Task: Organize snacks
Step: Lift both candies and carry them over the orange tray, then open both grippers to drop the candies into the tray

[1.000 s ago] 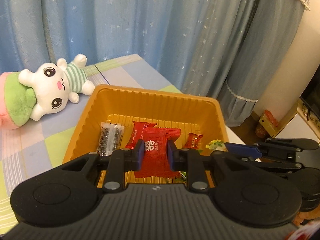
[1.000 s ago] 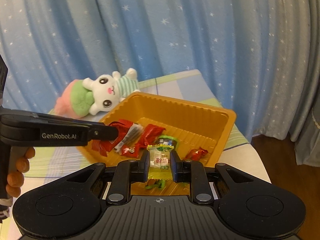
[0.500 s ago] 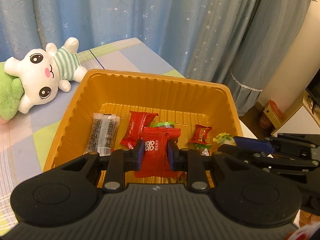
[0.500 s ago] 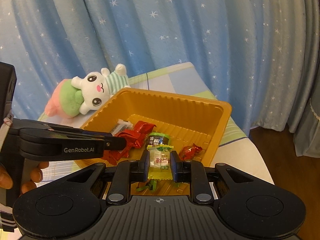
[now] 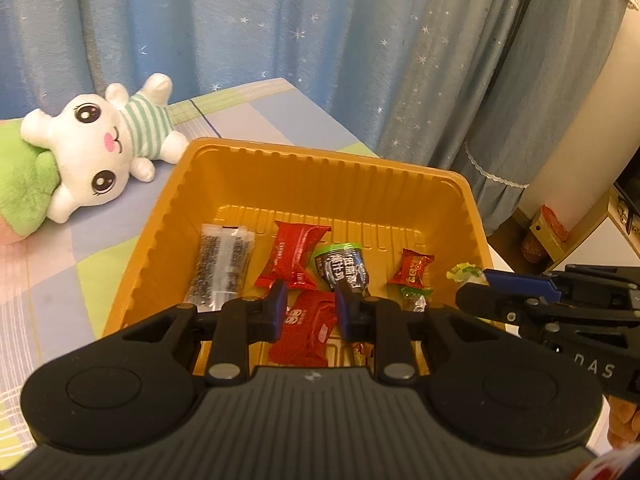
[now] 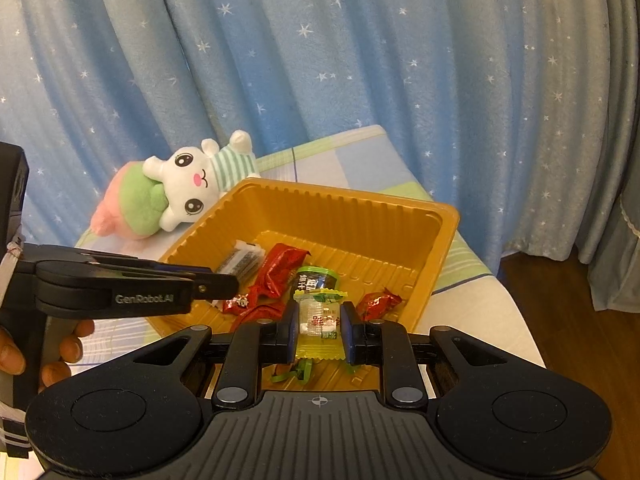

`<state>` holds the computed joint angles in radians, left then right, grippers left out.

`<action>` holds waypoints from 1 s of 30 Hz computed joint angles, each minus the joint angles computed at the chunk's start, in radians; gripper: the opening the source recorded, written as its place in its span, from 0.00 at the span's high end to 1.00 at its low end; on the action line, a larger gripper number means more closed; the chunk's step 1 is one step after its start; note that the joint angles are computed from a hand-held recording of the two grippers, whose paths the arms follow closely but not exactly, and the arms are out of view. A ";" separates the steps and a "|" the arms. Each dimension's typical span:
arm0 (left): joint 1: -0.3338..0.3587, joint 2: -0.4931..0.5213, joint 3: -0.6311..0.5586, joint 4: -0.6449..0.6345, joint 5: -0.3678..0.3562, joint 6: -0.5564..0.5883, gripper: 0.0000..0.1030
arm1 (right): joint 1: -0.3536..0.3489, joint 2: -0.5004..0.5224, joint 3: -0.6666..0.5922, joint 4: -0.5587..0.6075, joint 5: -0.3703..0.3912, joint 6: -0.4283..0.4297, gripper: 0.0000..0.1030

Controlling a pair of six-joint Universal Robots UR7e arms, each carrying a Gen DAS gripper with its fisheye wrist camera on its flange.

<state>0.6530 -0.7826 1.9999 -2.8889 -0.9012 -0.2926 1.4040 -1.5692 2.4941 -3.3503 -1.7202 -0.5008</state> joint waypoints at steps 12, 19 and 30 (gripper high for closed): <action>-0.015 -0.064 0.052 0.014 0.027 -0.053 0.70 | 0.003 -0.012 0.008 0.041 -0.006 0.009 0.78; -0.030 -0.094 0.079 0.032 0.034 -0.099 0.61 | 0.005 -0.010 0.015 0.014 -0.002 0.031 0.69; -0.104 -0.198 0.193 0.037 0.058 -0.201 0.25 | 0.010 -0.129 0.091 0.020 0.020 0.035 0.26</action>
